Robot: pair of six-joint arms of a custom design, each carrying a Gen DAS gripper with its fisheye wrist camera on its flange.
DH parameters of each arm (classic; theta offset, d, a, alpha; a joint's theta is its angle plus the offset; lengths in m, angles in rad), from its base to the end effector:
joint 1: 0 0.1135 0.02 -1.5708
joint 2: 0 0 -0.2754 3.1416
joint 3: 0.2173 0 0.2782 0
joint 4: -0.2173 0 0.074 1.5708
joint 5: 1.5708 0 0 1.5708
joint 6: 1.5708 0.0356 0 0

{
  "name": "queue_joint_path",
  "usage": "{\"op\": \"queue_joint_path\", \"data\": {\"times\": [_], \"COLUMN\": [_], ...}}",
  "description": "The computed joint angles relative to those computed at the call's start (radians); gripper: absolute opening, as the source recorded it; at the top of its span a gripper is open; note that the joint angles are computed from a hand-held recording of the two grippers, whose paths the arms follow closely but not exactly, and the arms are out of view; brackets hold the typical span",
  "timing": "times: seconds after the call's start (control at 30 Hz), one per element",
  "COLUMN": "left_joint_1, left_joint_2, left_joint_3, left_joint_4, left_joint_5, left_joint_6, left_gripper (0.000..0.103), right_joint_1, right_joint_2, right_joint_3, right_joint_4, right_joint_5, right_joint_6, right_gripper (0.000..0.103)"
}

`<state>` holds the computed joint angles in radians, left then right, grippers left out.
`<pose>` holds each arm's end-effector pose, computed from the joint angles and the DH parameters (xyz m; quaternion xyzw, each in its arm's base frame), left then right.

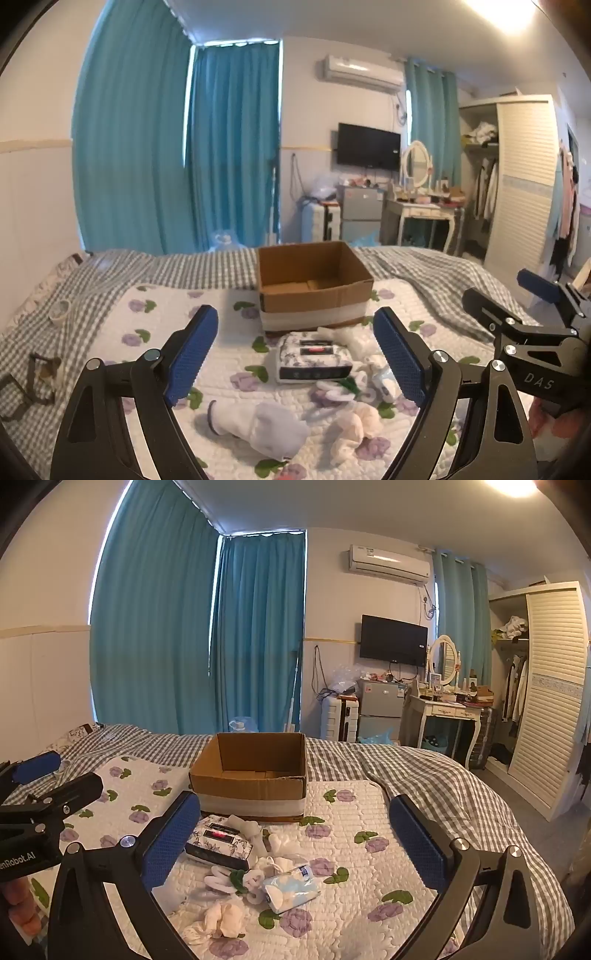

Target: Organize soft objects

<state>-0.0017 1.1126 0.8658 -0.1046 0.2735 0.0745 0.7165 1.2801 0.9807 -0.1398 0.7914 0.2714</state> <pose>0.2779 -0.0101 0.3150 0.1089 0.8086 -0.0910 0.5710 0.2489 0.1831 0.3124 0.0296 0.8053 -0.0520 0.5898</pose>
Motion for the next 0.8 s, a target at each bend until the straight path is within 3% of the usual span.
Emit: {"op": "queue_joint_path", "data": {"times": [0.2, 0.33, 0.8], "left_joint_1": [-0.041, -0.001, -0.014], "left_joint_2": [-0.050, -0.025, -0.016], "left_joint_3": [-0.029, -0.006, -0.010], "left_joint_4": [0.001, -0.027, -0.026], "left_joint_5": [-0.051, -0.008, -0.044], "left_joint_6": [-0.009, -0.021, -0.023], "left_gripper": [0.087, 0.087, 0.087], "right_joint_1": [0.005, -0.004, -0.005], "right_joint_2": [0.002, 0.001, 0.011], "right_joint_3": [0.006, 0.002, -0.005], "right_joint_4": [-0.010, -0.005, 0.004], "right_joint_5": [0.005, -0.004, -0.021], "right_joint_6": [0.007, 0.001, 0.022], "right_gripper": [0.103, 0.103, 0.103]}}
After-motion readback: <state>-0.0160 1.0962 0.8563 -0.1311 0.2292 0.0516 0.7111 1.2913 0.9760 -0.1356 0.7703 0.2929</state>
